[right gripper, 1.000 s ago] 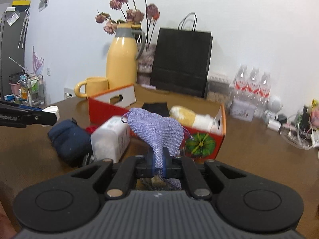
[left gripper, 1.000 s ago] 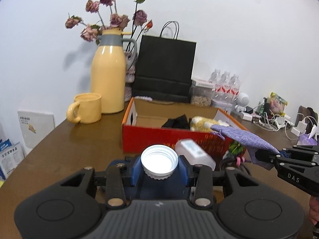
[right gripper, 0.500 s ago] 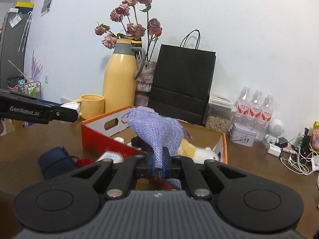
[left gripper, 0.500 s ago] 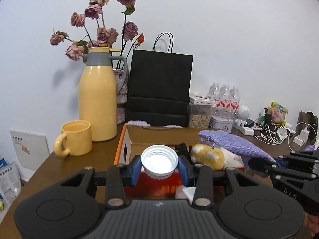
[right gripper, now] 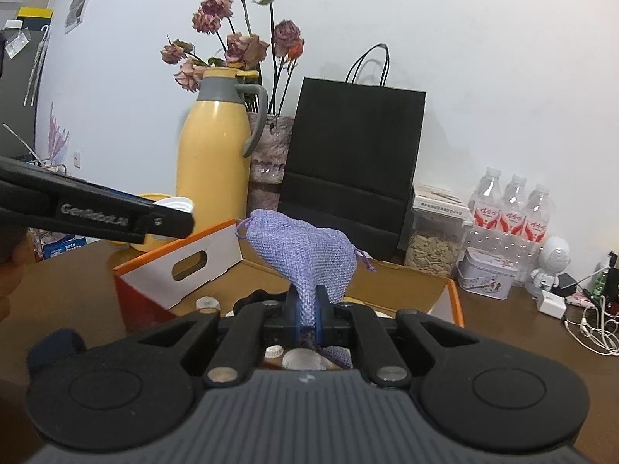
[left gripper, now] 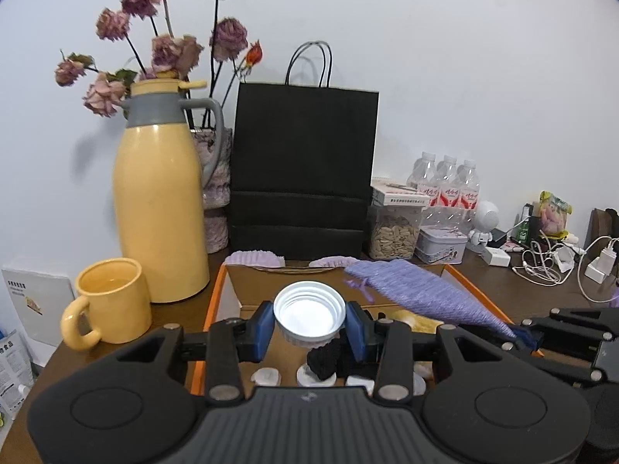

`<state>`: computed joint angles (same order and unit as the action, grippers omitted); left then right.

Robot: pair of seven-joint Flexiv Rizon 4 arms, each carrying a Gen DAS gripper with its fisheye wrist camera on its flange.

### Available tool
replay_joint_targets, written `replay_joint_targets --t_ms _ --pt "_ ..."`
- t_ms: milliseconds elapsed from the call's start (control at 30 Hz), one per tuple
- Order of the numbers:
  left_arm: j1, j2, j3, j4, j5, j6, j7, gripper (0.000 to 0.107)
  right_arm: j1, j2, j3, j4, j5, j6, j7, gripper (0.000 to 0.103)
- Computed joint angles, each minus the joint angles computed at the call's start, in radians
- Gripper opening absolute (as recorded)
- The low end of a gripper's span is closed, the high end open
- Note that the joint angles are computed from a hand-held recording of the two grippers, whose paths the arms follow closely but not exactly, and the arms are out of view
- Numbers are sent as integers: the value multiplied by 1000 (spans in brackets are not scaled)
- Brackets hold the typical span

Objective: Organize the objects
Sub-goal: 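Carry the cap and pouch into the cardboard box and open both tools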

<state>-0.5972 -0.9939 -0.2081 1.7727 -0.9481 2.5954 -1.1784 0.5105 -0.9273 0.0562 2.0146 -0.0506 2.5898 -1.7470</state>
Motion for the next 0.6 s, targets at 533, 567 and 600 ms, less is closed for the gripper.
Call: replay_joint_targets --t_ms 533,567,600 --pt "52 -68 41 -146 36 -158 36 39 -23 -88 -6 -194 -73 -164 118 7" --pt "52 -71 43 -151 37 -165 40 39 -31 -90 -2 -196 -89 -171 127 7" --pt "47 -76 47 -160 23 -174 54 39 -36 -90 -1 -197 -101 -177 134 10"
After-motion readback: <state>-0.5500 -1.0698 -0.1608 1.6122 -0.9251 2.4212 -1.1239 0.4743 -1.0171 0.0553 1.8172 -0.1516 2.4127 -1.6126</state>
